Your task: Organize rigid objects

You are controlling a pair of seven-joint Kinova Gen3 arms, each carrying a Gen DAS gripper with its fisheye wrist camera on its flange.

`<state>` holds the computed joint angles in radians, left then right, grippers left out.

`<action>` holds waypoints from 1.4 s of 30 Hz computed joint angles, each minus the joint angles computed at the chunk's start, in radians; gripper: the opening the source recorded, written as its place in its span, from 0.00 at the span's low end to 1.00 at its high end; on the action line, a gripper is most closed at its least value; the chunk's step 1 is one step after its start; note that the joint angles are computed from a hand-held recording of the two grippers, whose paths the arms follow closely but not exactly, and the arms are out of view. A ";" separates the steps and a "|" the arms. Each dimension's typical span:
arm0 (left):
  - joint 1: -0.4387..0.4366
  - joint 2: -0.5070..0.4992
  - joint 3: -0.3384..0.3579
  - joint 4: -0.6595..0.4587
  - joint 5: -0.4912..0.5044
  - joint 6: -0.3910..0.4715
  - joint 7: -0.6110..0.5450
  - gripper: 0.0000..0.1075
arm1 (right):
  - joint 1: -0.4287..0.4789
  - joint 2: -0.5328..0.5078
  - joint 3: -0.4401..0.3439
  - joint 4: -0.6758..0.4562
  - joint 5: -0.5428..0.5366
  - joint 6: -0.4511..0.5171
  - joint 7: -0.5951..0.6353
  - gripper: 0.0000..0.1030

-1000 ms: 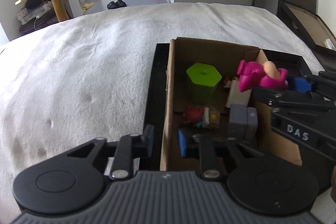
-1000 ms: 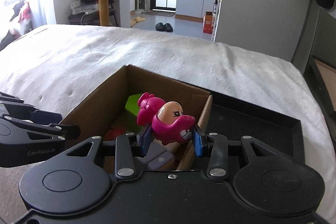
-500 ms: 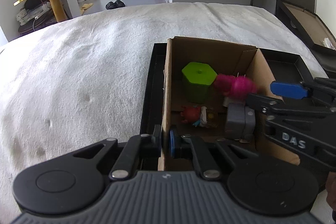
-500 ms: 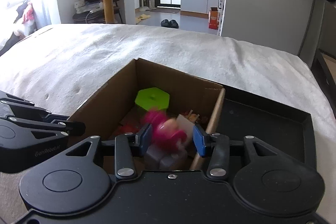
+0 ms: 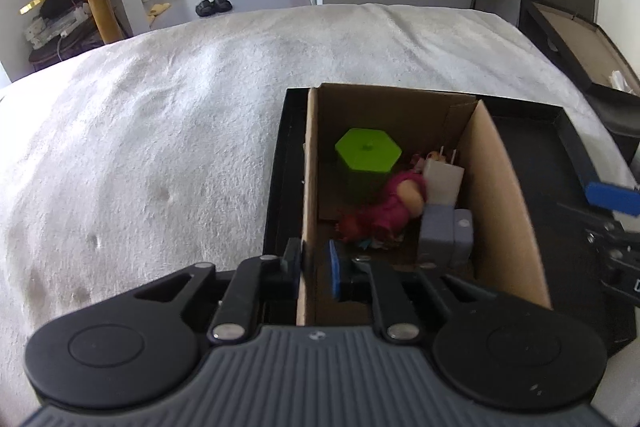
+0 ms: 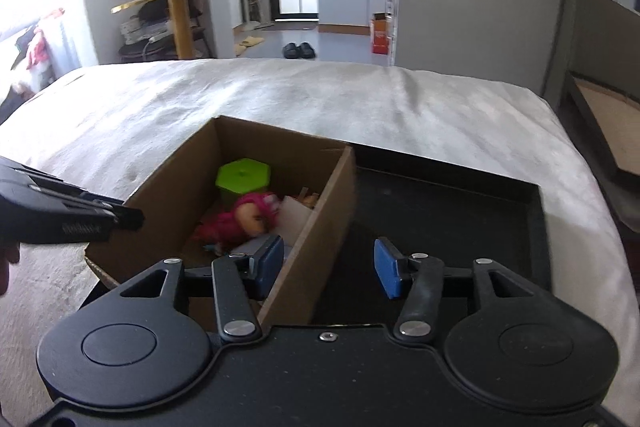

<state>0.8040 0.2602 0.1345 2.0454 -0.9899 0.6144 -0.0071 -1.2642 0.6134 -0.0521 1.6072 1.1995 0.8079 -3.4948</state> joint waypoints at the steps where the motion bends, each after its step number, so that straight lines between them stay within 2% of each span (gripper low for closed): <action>1: -0.009 -0.008 0.005 -0.002 0.017 -0.002 -0.017 0.18 | 0.003 -0.014 -0.001 0.018 -0.003 -0.007 -0.012 0.49; 4: 0.004 -0.030 0.011 -0.006 0.015 0.032 -0.006 0.39 | 0.009 -0.041 -0.008 0.053 -0.012 -0.008 -0.040 0.52; 5: 0.010 -0.035 0.016 -0.007 0.010 0.051 0.001 0.47 | 0.006 -0.052 -0.010 0.068 -0.007 -0.005 -0.060 0.57; 8: 0.014 -0.052 0.039 -0.010 0.004 0.090 0.007 0.59 | 0.003 -0.080 -0.023 0.105 0.013 0.011 -0.113 0.66; 11: 0.005 -0.078 0.063 -0.010 0.019 0.108 -0.002 0.60 | 0.004 -0.105 -0.043 0.140 0.041 0.031 -0.170 0.72; 18: -0.010 -0.147 0.114 0.006 0.008 0.128 0.042 0.60 | 0.015 -0.147 -0.101 0.190 0.071 0.092 -0.242 0.74; 23: -0.015 -0.189 0.165 0.008 0.001 0.176 0.043 0.60 | 0.007 -0.183 -0.137 0.234 0.102 0.152 -0.326 0.76; 26: -0.037 -0.236 0.184 0.030 0.024 0.146 0.034 0.60 | 0.008 -0.202 -0.163 0.259 0.120 0.179 -0.371 0.76; 28: -0.063 -0.263 0.198 0.034 0.076 0.129 -0.009 0.61 | 0.010 -0.215 -0.181 0.271 0.121 0.198 -0.383 0.77; 30: -0.078 -0.276 0.221 0.028 0.107 0.146 -0.042 0.74 | 0.010 -0.229 -0.196 0.283 0.128 0.212 -0.397 0.88; 33: -0.075 -0.296 0.264 0.032 0.089 0.202 -0.026 0.82 | 0.001 -0.245 -0.217 0.303 0.150 0.244 -0.429 1.00; 37: -0.094 -0.334 0.292 0.048 0.104 0.203 -0.018 0.84 | 0.009 -0.269 -0.243 0.326 0.162 0.250 -0.473 1.00; 42: -0.116 -0.370 0.344 0.071 0.085 0.198 0.027 0.93 | 0.004 -0.286 -0.270 0.346 0.181 0.275 -0.511 1.00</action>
